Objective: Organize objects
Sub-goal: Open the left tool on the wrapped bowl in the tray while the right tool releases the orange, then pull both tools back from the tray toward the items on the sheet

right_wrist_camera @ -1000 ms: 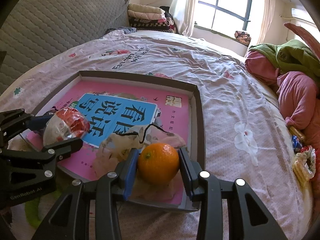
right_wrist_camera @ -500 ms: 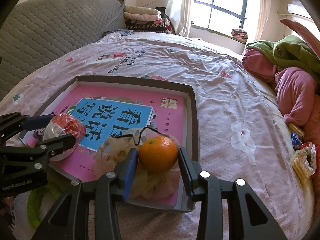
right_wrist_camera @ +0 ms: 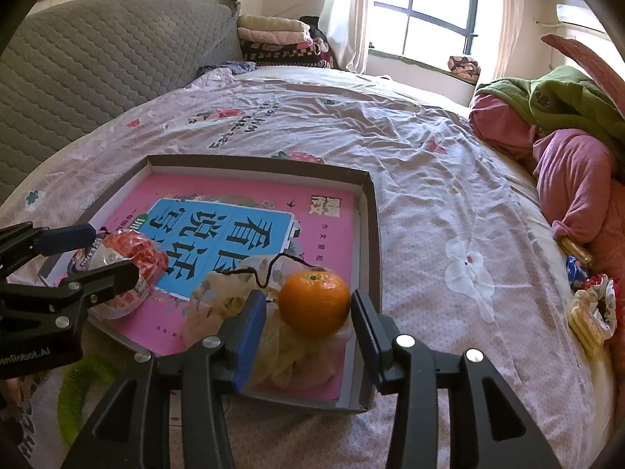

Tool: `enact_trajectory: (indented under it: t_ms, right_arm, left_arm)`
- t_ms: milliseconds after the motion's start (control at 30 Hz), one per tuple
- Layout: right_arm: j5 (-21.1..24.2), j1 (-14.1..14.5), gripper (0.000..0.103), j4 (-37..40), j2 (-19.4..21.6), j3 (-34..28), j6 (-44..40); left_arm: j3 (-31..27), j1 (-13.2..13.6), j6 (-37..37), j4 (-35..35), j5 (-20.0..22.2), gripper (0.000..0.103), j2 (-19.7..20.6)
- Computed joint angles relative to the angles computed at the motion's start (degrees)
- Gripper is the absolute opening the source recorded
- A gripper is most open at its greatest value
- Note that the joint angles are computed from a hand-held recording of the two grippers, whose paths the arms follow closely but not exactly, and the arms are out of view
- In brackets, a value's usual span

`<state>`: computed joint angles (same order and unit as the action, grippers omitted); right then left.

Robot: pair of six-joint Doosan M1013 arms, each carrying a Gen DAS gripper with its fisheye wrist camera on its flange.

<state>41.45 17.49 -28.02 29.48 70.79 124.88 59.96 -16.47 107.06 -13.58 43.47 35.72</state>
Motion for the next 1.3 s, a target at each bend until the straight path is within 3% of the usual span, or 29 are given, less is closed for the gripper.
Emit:
enact_trajectory:
  t_ms: [1300]
  right_arm:
    - [-6.24,1.55,0.047,-3.43,-5.07,3.40,4.43]
  left_arm:
    - [4.65,2.22,-1.36,-2.25,-2.36,0.076,-5.67]
